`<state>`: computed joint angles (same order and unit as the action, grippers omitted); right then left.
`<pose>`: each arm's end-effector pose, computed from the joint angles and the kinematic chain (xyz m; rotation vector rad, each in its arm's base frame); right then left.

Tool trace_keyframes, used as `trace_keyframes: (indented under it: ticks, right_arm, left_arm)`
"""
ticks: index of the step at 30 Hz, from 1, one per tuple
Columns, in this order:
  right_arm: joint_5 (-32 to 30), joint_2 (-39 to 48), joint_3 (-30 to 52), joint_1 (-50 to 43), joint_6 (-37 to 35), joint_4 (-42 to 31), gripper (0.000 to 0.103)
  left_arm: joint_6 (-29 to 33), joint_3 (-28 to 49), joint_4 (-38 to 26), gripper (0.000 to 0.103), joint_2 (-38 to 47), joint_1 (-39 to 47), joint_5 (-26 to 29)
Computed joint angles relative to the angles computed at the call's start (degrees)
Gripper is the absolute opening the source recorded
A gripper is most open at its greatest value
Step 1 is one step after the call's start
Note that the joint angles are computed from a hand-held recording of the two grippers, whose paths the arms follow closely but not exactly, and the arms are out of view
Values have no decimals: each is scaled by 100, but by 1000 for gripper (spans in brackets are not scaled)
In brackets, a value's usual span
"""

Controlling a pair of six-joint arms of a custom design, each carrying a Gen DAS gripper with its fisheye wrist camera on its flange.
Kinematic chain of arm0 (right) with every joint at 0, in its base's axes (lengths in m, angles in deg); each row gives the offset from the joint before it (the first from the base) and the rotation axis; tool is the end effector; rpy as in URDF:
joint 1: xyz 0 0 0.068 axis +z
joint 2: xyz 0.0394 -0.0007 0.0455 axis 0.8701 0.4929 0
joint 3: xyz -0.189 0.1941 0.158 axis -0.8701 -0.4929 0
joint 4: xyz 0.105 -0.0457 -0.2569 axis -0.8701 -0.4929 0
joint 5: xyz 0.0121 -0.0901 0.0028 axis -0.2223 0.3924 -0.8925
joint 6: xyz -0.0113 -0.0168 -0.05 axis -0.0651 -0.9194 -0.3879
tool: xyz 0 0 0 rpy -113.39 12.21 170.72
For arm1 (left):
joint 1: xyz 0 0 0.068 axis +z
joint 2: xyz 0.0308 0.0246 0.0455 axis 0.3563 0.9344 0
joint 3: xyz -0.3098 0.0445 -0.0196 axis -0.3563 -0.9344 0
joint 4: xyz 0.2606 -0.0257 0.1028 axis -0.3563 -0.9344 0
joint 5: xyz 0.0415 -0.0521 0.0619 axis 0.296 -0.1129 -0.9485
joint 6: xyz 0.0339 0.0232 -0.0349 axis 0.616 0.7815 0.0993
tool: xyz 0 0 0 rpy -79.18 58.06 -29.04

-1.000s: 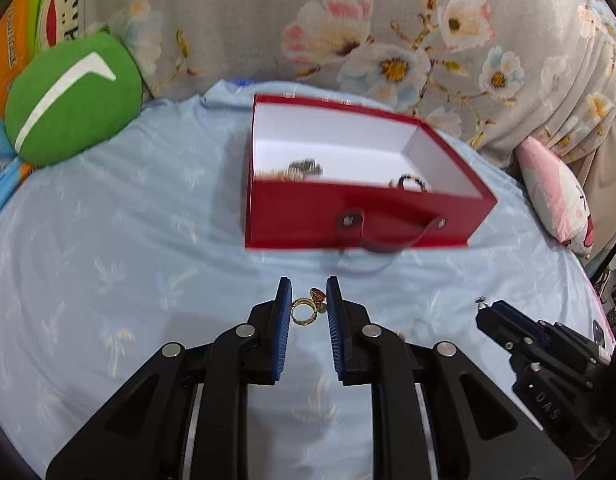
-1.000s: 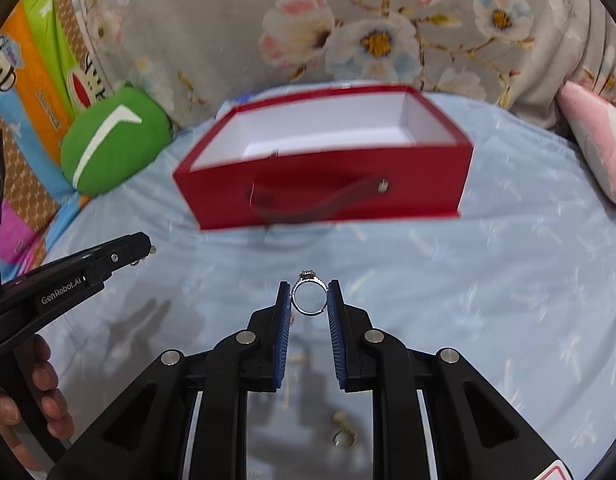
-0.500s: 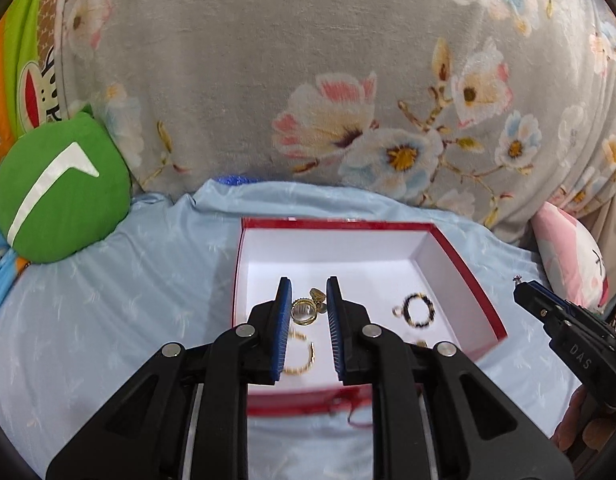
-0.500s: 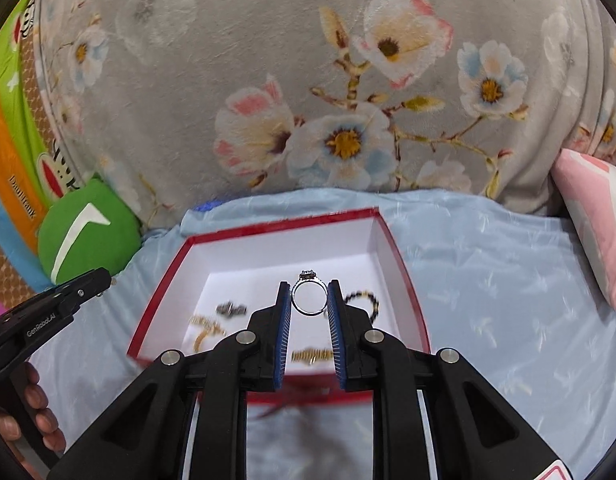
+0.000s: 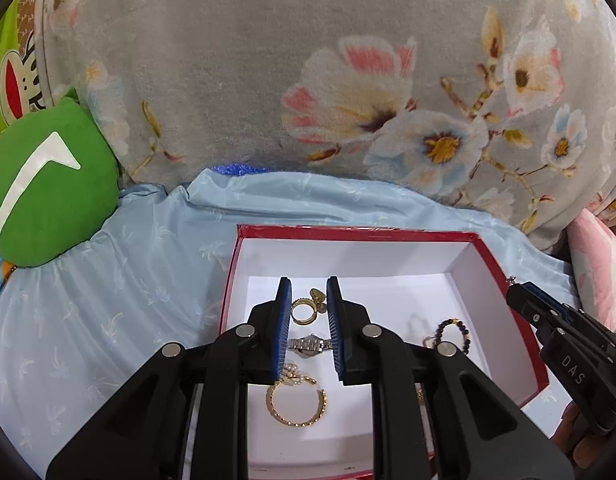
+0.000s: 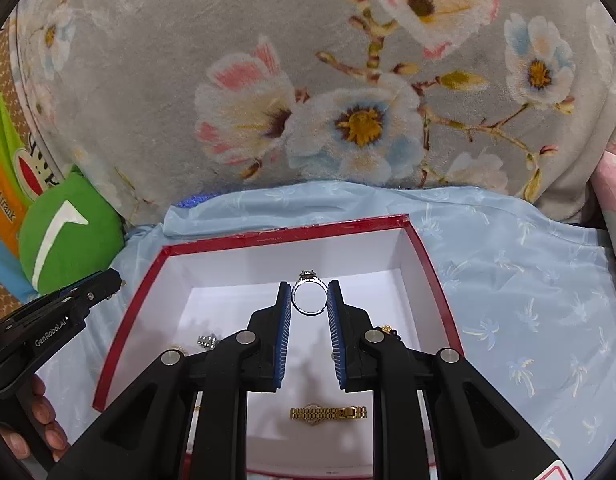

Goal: Organize jewelry
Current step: 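Carry the silver ring and gold earring into the red box and open both grippers, then withdraw both grippers from the red box back over the sheet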

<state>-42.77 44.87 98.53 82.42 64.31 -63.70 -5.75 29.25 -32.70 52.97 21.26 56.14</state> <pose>0.2699 0.1170 0.2666 -0.5034 2.1794 0.4641 0.1785 0.0109 0.2714 -0.5278 2.1431 0.1176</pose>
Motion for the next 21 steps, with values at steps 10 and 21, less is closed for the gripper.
trace_keyframes:
  ticks: [10,21]
  right_arm:
    - [68,355,35,86,-23,233,18]
    - [20,161,-66,65,2,271,19]
  left_arm:
    - [42,-176,469,21,431,135,-9]
    - [0,-164,404,44,335,91,-195]
